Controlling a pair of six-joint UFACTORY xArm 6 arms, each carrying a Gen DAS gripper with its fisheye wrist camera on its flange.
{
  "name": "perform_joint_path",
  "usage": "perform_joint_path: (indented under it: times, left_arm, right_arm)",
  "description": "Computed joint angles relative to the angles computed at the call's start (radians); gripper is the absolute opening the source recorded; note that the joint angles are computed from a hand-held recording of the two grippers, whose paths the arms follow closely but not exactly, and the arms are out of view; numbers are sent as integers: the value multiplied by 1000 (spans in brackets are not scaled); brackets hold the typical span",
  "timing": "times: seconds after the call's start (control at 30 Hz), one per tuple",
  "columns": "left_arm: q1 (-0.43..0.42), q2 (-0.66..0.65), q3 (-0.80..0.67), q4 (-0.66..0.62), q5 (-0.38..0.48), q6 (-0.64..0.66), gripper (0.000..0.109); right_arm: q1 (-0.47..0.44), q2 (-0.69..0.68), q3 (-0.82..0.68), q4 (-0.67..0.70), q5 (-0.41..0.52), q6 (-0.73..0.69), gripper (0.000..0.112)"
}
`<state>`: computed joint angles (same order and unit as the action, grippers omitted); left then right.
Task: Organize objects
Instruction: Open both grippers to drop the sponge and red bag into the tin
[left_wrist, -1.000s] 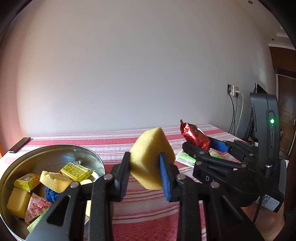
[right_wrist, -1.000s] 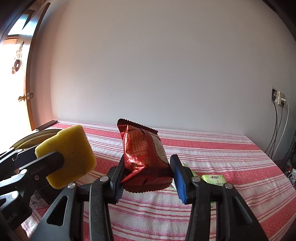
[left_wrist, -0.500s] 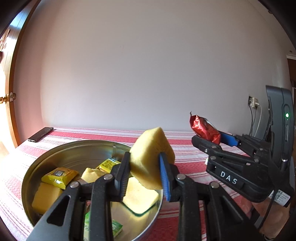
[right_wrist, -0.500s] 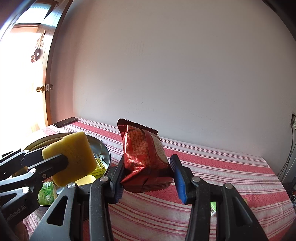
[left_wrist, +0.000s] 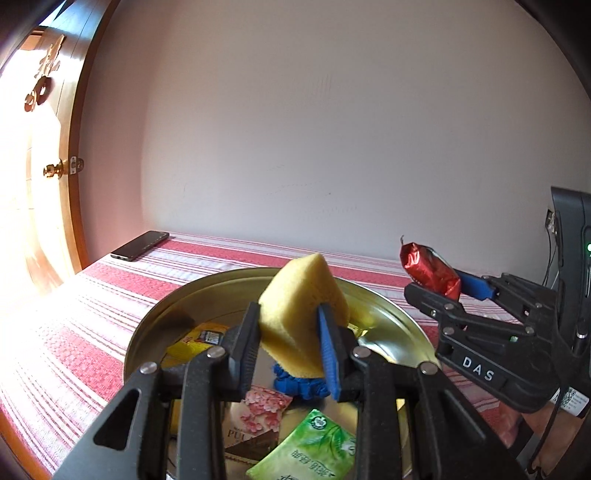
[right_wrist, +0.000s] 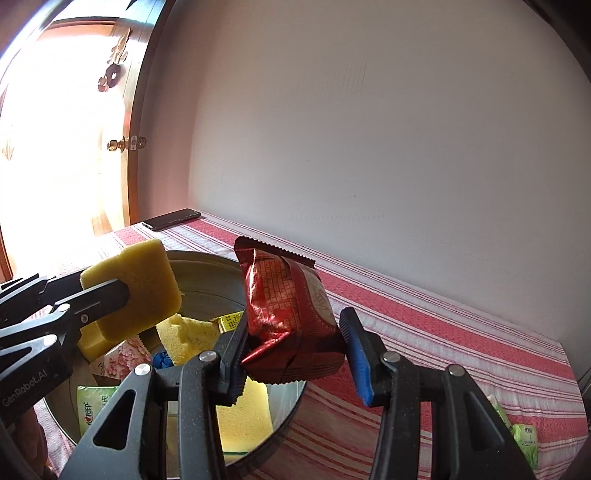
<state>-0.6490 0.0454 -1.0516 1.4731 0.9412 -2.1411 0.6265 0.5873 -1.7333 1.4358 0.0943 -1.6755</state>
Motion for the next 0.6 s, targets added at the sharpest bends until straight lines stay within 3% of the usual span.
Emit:
perform_joint_path:
  times: [0.27, 0.6]
  left_arm:
    - [31, -21, 35, -30, -20, -5, 29]
    - [37, -25, 44, -52, -16, 0, 29]
  right_arm:
    - [37, 39, -25, -155, 6, 125, 48]
    - [53, 62, -40, -210, 12, 169, 48]
